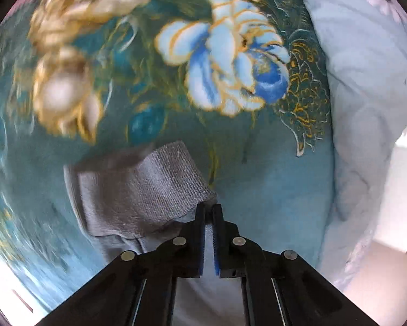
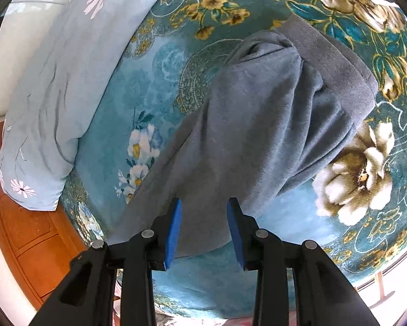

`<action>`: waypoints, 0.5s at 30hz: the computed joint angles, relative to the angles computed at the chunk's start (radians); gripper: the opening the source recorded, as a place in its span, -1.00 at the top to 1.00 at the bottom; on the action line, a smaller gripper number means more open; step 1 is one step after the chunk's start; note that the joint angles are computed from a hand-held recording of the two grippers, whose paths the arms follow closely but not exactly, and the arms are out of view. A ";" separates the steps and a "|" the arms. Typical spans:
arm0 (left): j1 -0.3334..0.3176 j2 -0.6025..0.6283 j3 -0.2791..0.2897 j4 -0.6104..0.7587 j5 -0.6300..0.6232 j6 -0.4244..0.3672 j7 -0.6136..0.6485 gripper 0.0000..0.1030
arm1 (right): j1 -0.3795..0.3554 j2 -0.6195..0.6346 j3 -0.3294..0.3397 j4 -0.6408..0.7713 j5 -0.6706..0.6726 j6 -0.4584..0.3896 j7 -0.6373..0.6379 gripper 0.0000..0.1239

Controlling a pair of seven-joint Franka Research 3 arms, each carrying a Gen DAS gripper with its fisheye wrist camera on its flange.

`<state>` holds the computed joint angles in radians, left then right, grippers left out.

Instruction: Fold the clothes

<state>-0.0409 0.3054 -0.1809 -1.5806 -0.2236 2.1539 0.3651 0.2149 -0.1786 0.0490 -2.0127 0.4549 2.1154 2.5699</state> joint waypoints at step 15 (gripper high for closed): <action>-0.012 -0.451 0.025 -0.624 -0.114 0.416 0.095 -0.18 | 0.006 0.007 0.011 0.070 -0.055 -0.058 0.024 0.43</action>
